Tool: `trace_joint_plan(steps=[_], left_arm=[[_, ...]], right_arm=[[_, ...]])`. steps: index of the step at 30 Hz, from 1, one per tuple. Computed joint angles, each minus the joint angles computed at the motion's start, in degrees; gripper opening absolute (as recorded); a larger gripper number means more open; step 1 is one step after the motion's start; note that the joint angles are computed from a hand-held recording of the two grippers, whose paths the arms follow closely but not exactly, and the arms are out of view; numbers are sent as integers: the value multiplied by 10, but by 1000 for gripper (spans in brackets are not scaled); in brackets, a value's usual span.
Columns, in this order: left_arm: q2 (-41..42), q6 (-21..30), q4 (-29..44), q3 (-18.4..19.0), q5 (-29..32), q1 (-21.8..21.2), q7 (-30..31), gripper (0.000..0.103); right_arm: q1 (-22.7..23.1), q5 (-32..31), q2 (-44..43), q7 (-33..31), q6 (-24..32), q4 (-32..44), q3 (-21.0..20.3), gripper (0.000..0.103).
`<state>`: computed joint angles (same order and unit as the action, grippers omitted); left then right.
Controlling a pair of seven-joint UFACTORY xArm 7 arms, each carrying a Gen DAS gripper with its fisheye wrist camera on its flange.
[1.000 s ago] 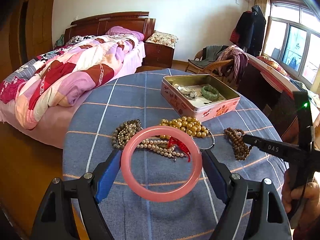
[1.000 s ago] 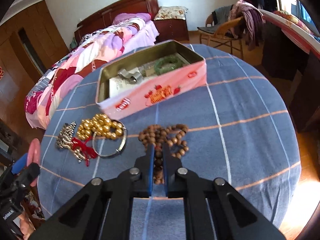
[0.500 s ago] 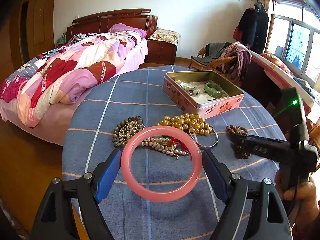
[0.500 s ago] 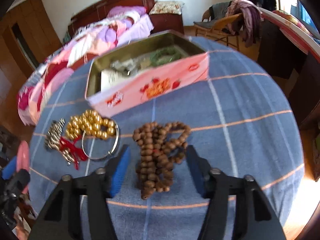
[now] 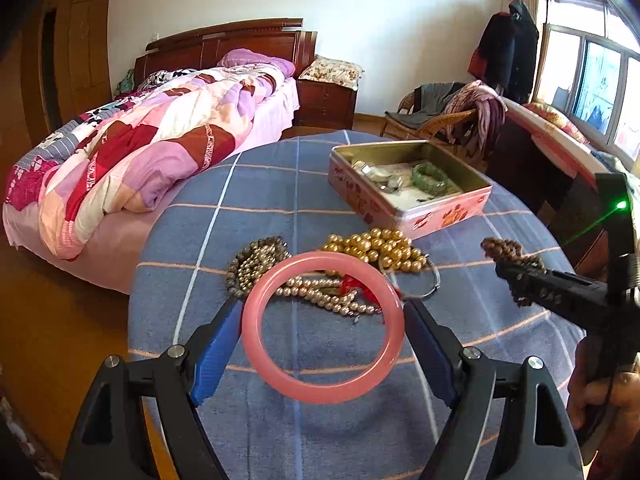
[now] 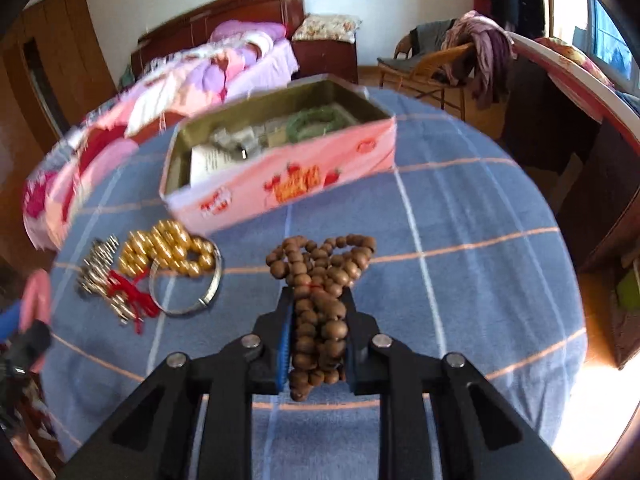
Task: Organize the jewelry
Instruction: 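Lift and carry the bead bracelet and pink bangle into the pink tin while both tools release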
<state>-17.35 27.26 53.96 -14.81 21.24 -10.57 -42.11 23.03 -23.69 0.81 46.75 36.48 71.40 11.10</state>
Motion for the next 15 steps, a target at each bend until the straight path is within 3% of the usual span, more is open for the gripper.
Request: trace_joint_plan(steps=[8,15], left_arm=[[-15,-94,-23,29,-82,-23,53,81],[7,-112,-2,16,-93,-11,68,81]], right_arm=[[-9,-60,-35,56,-40,-1,10,24],[-19,-107,-37,105,-64,4,17,24]])
